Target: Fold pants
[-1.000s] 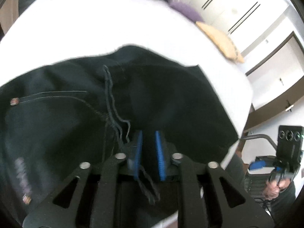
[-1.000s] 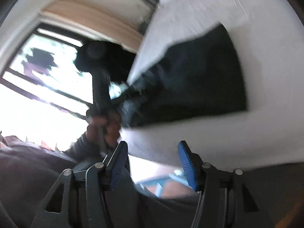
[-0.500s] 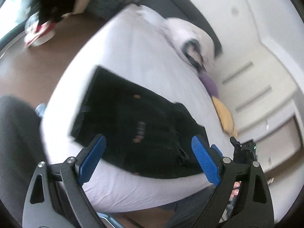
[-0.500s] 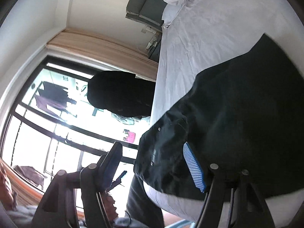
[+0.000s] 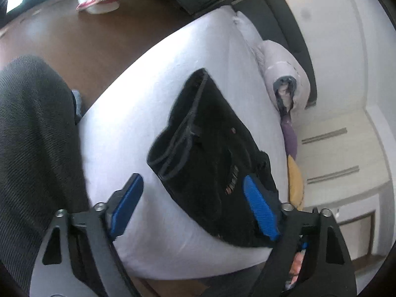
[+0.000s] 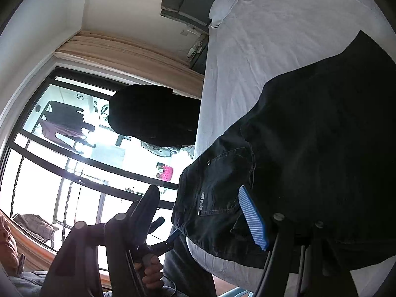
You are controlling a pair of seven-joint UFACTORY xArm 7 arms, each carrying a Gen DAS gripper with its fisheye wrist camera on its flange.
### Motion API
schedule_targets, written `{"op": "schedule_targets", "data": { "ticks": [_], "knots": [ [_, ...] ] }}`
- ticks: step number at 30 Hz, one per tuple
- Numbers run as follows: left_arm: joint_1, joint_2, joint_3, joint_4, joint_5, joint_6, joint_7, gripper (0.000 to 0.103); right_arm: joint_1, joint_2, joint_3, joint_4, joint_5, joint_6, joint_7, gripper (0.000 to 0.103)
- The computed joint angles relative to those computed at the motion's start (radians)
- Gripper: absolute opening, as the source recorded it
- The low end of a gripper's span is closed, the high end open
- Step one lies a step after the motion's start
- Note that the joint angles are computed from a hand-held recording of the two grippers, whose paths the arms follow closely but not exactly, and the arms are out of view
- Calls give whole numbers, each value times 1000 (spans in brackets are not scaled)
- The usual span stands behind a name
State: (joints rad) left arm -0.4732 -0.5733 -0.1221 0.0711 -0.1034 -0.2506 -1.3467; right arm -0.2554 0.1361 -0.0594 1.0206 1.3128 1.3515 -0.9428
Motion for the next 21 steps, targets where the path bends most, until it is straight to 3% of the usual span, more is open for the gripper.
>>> {"op": "schedule_targets", "data": {
  "ticks": [1, 2, 7, 9, 10, 12, 15, 21],
  "knots": [
    [-43, 68, 62, -1, 5, -80, -17, 72, 4, 2, 2, 2, -5, -7, 7, 70],
    [-69, 122, 83, 6, -12, -142, -26, 71, 6, 3, 4, 2, -10, -8, 10, 70],
    [-17, 349, 127, -3, 100, -484, -153, 66, 14, 7, 11, 3, -22, -6, 2, 70],
    [11, 452, 141, 5, 148, -615, -214, 56, 16, 13, 13, 7, -21, -7, 2, 70],
    [28, 490, 142, 16, 176, -650, -235, 45, 17, 16, 14, 9, -21, -8, 4, 70],
    [56, 532, 129, 48, 225, -665, -266, 33, 16, 20, 14, 13, -21, -8, 5, 70],
    [104, 572, 109, 73, 302, -691, -295, 32, 14, 24, 15, 19, -23, -10, 8, 70],
    [198, 668, 57, 116, 372, -760, -337, 17, 5, 33, 14, 29, -29, -10, 15, 70]
  ]
}}
